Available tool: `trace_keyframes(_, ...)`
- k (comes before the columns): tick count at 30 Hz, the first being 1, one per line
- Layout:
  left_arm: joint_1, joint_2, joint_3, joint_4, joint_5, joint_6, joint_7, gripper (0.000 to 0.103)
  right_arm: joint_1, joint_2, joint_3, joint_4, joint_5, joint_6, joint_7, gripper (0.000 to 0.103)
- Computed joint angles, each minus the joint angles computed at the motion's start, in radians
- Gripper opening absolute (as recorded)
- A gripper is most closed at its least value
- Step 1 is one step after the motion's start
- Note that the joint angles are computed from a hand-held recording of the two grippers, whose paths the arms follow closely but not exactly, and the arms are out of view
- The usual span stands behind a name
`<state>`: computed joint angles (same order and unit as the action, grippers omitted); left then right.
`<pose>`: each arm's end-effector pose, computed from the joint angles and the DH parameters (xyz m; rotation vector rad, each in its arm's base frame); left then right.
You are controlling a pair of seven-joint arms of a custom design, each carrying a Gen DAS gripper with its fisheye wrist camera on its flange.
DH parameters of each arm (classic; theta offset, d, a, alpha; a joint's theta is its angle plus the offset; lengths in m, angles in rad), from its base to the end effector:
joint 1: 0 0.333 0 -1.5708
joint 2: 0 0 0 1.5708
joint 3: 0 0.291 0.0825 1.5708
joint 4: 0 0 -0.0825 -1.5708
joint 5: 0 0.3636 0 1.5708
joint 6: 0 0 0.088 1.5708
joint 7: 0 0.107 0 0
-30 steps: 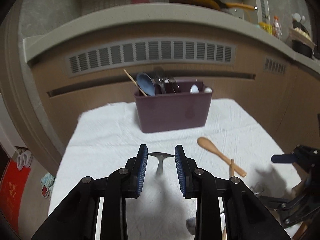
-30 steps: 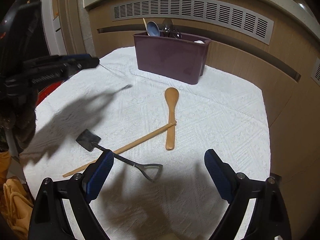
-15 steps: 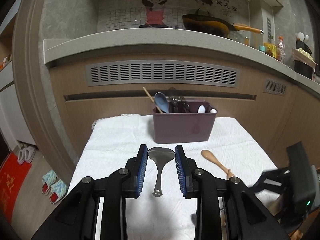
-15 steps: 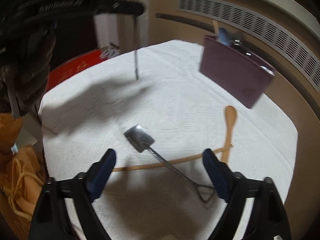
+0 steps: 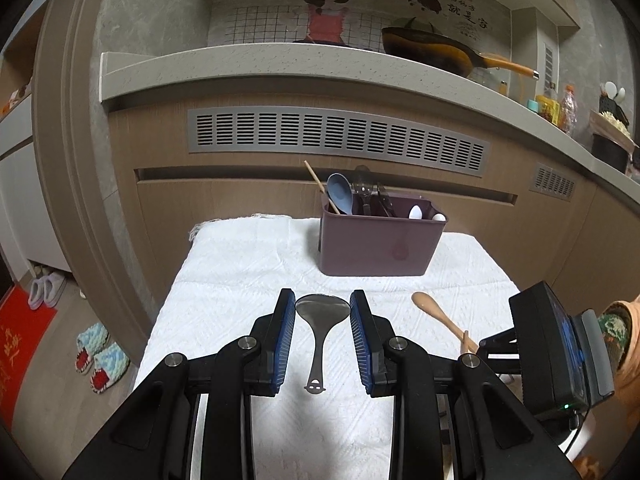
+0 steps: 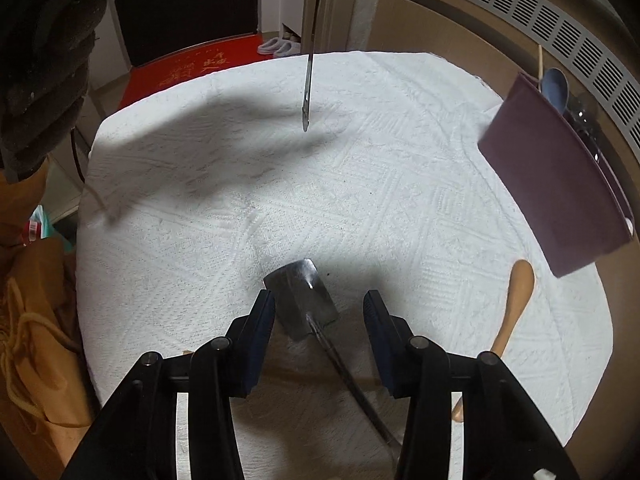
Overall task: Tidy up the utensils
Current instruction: 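Carry the black spoon with the left gripper while the right carries the spatula over the caddy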
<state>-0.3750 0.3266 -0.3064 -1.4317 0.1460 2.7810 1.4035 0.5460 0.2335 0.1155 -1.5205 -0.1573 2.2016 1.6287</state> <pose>0.5458 -0.4014 0.6232 -1.1901 2.1275 -1.2844 0.5175 0.3860 0.5547 -2.4715 1.2131 -0.4131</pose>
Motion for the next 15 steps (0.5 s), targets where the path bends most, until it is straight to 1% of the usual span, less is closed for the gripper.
trace_keyframes(4, 0.0, 0.02, -0.003, 0.022, -0.008, -0.016, 0.004, 0.029, -0.007, 0.012, 0.002, 0.003, 0.029, -0.015, -0.024, 0.044)
trace_keyframes(8, -0.004, 0.035, -0.002, 0.039, -0.011, -0.028, 0.004, 0.029, -0.013, 0.01, 0.004, -0.006, 0.063, -0.004, -0.024, 0.044)
trace_keyframes(15, -0.011, 0.05, -0.003, 0.059, -0.014, -0.051, 0.009, 0.029, -0.015, 0.036, 0.002, 0.026, 0.09, -0.019, -0.023, 0.044)
